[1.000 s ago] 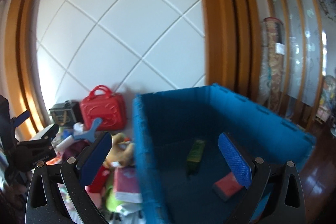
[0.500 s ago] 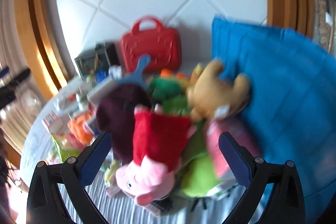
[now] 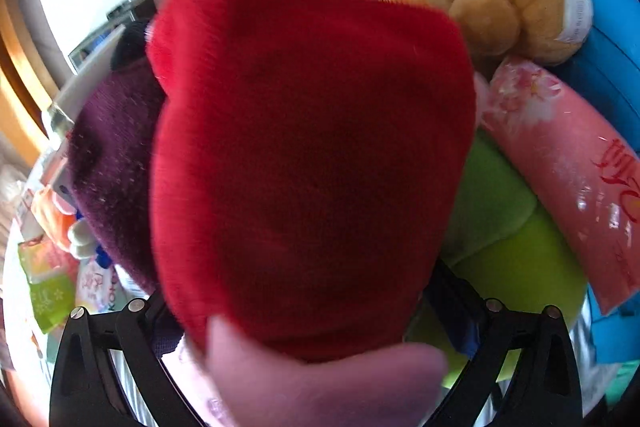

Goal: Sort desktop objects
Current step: 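Grasp the pink pig plush with the right gripper while the left grasps the maroon hat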

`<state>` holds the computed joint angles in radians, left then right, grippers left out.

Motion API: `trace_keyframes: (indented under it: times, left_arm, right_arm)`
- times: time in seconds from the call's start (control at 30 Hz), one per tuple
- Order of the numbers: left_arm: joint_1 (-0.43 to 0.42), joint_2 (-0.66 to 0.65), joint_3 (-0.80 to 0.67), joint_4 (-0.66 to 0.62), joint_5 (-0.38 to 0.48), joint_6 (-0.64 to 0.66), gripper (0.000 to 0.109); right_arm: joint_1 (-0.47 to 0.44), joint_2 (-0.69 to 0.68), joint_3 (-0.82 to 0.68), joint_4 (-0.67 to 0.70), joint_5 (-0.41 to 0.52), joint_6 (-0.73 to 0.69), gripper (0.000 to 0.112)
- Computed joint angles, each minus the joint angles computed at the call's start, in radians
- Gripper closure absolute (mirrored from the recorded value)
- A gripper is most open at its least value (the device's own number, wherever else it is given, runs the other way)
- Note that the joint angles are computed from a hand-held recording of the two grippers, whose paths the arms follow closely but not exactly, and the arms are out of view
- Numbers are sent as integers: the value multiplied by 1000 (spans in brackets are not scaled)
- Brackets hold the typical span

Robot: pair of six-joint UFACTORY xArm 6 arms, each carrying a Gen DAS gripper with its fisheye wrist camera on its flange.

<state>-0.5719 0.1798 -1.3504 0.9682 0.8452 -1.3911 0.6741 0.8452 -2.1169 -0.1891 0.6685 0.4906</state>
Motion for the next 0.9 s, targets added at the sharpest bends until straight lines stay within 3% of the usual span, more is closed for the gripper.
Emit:
trace_keyframes:
  times: [0.1,0.27,0.47,0.6,0.7,0.8,0.83,0.87,0.9]
  left_arm:
    - [30,85,-40,-74,-109,-3,6]
    - [52,164,-78,-103,-201,-22,6]
    - [108,215,-99,-170,-280,-12,6]
    - [111,275,-185,-185,-282,36,6]
    - [90,322,-262,-204,-251,122,17]
    - [85,334,-289,-192,-224,160,52]
    - [91,328,-288,-216,-220,181,65]
    - [100,313,-271,-244,-234,201,74]
    - [106,296,-253,-259,-251,216,75]
  right_arm:
    - [-8,-46,89,23,-56,-60,10]
    - [-18,-97,193,64,-135,-115,10]
    - [-29,-134,262,146,-185,-180,10]
    - [-29,-145,300,91,-229,-140,10]
    - [-25,-133,289,16,-229,-76,9]
    - [-20,-102,236,-49,-193,-20,12]
    - [-17,-90,215,-85,-177,-5,40]
    - [-11,-69,178,-104,-140,-21,44]
    - [-11,-64,164,-82,-122,-40,46]
